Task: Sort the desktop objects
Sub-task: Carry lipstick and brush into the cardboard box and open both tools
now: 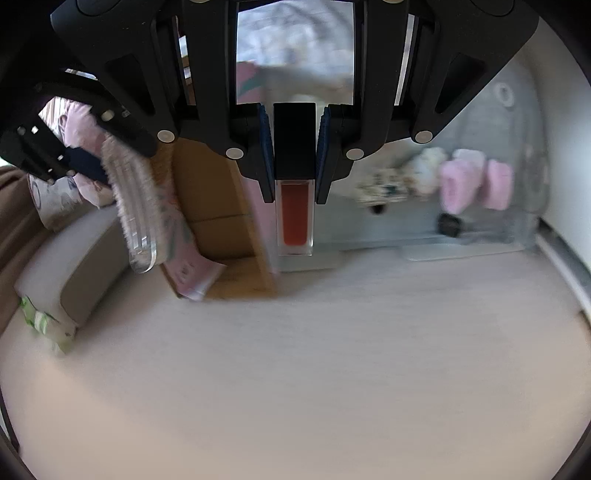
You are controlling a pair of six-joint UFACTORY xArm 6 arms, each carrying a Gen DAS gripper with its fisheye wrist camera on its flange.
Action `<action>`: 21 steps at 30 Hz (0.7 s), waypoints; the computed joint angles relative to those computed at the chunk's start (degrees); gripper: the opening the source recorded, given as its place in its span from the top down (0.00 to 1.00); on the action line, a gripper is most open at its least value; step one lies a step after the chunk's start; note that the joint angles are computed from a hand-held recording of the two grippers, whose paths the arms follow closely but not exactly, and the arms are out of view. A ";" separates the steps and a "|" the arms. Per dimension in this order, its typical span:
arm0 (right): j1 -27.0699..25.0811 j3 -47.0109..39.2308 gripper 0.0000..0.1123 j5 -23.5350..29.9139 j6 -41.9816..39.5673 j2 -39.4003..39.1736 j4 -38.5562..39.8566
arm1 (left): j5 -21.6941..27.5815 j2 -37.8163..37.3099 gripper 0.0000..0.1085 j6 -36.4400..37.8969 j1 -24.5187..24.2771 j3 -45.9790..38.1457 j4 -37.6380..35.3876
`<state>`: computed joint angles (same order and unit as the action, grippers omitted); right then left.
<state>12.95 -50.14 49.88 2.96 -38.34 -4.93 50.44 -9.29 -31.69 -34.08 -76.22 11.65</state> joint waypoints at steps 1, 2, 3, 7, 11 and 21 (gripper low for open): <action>-1.57 0.90 0.68 0.38 -1.83 -0.41 1.58 | 0.08 1.91 0.84 -0.11 -0.95 -1.51 -0.12; -2.27 1.36 0.68 0.50 -2.62 -0.56 2.24 | -0.16 3.27 0.84 0.07 -1.45 -2.29 -0.38; -3.47 2.32 0.68 0.54 -4.09 -0.79 3.44 | -0.20 4.53 0.84 -0.03 -1.94 -3.19 -0.44; -6.32 4.59 0.68 1.13 -8.23 -0.27 7.30 | -0.58 10.55 0.84 1.30 -3.05 -6.81 -1.93; -7.73 5.84 0.68 1.09 -10.69 1.74 9.65 | 0.48 15.45 0.84 2.57 -3.84 -10.35 -2.63; -12.08 6.64 0.68 1.24 -17.31 4.06 14.06 | 1.33 20.33 0.84 4.26 -4.15 -12.80 -5.08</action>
